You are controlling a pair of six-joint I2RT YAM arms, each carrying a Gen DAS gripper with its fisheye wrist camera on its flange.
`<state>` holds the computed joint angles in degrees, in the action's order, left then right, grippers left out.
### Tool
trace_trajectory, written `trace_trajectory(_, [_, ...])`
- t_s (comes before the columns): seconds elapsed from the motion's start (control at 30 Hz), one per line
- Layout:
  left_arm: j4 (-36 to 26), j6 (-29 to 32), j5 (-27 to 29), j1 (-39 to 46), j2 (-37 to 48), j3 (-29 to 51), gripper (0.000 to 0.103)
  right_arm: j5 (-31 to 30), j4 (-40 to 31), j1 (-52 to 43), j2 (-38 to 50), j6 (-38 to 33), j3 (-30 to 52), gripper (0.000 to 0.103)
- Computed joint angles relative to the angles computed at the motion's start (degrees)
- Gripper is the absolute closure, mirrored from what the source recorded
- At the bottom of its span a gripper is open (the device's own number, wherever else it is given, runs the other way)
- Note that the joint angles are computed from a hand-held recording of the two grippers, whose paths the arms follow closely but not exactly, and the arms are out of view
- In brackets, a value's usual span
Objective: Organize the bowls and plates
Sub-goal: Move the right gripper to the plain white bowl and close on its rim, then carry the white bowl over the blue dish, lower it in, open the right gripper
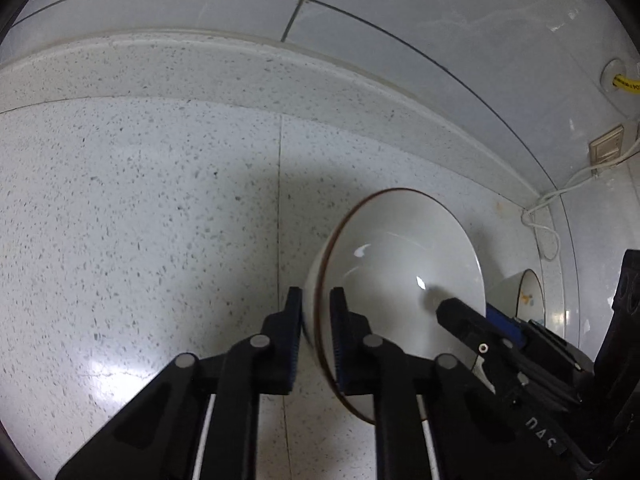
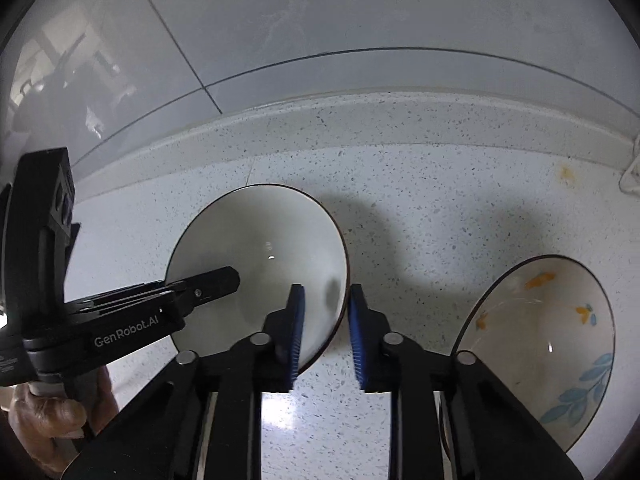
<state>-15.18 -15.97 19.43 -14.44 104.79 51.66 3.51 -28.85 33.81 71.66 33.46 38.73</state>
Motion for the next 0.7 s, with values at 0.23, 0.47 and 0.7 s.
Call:
trace_trajectory(0.23, [-2.7,0.9,1.7,2.4,-5.1,-5.4,0.09,1.7,-2.6,5.1,0.0,1.5,0.3,0.091])
trace_trajectory(0.47, [-7.9,3.3,4.3,4.7,-12.6,-12.5,0.089,2.8,-6.7,12.7,-6.9,8.8,-3.3,0.093])
trace_trajectory(0.7, [-15.3,4.3,5.8,3.2,-27.3,-19.0,0.09,11.7,-20.6,28.4,-15.6,24.4,-1.3,0.094])
